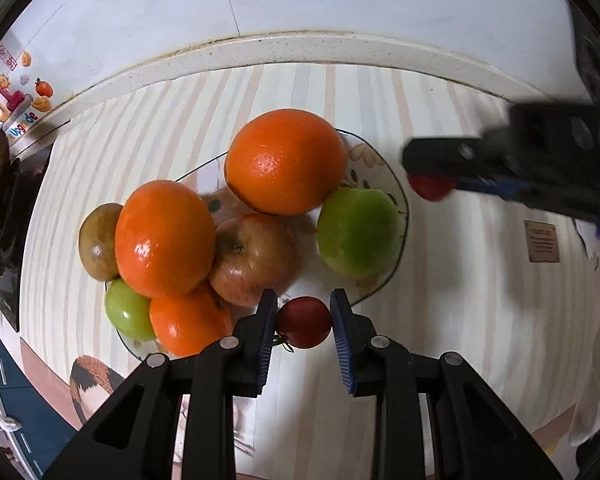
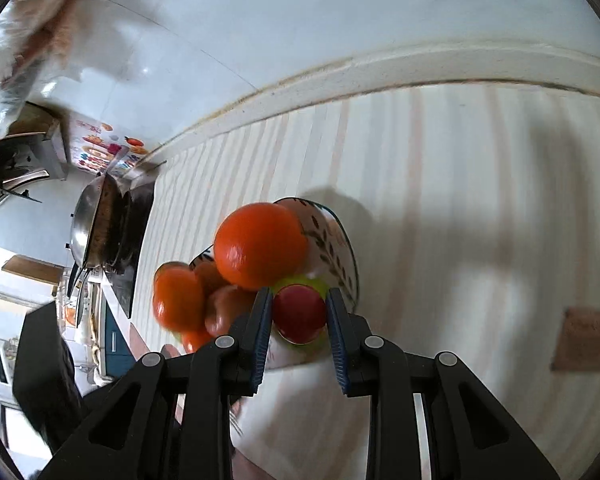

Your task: Organize fruits

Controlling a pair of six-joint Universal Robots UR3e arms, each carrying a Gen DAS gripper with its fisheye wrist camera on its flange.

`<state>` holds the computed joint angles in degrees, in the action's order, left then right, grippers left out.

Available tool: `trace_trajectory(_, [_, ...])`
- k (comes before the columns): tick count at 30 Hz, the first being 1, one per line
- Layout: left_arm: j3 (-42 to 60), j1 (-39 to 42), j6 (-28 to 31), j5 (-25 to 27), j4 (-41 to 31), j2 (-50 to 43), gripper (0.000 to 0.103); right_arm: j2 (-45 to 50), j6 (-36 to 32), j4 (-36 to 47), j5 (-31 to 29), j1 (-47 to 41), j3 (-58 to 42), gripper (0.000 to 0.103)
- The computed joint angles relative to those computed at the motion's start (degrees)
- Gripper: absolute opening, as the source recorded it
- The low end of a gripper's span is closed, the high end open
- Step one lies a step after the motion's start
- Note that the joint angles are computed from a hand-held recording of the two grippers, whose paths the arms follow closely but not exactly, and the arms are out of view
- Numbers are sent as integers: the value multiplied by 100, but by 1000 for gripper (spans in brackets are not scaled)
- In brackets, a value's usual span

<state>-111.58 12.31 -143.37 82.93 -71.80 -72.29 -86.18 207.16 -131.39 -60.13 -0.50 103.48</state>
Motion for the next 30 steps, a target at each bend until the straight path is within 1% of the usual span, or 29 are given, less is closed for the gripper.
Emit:
trace_trajectory(4, [119,-50,-48,26,75,-232,25,566,30,45,96,-44,-307,29])
trace_trajectory(8, [82,-189,-109,65,156,-255,25,920,70,185,150,-79,-503,30])
trace_trajectory(9, [99,-224,-138,87,164,-289,25,1004,91,194,126,-56,-549,33])
trace_trajectory(11, [208,-293,-197,149,110,-409,26,1042,113,223,107,-59,-547,44])
trace_trajectory(13, [320,-256,-244,101,13,-498,28,964,150,184,107,-106,-440,68])
trace_trajectory(15, [425,-155,-293,28,-135,-508,36,829,107,194,144,-210,-297,74])
trace_trajectory(16, [494,-89,-289,-27,-258,-485,39,771,86,234,133,-236,-264,74])
trace_trajectory(17, [561,12,-258,-125,-420,-422,47,700,61,295,103,-264,-239,74])
trace_trajectory(18, [620,121,-228,-207,-562,-344,58,569,34,356,103,-304,-178,76])
trace_trajectory(19, [674,247,-184,-285,-699,-237,63,449,5,409,85,-335,-124,79])
trace_trajectory(20, [730,347,-145,-349,-813,-164,72,334,-29,499,9,-336,-119,81])
trace_trajectory(21, [786,509,-71,-443,-985,-48,76,191,-93,638,-118,-312,-157,85])
trace_trajectory(23, [898,869,54,-581,-1343,199,76,-59,-187,872,-382,-229,-225,89])
trace_trajectory(25, [926,1173,208,-644,-1592,406,83,-328,-276,1146,-742,-77,-343,94])
trace_trajectory(26, [943,1344,270,-647,-1718,528,87,-441,-312,1301,-998,52,-436,94])
trace_trajectory(28, [964,1684,410,-699,-1954,746,87,-620,-352,1573,-1559,412,-649,96])
trace_trajectory(30, [946,2044,585,-743,-2170,980,87,-752,-314,1796,-1986,750,-827,97])
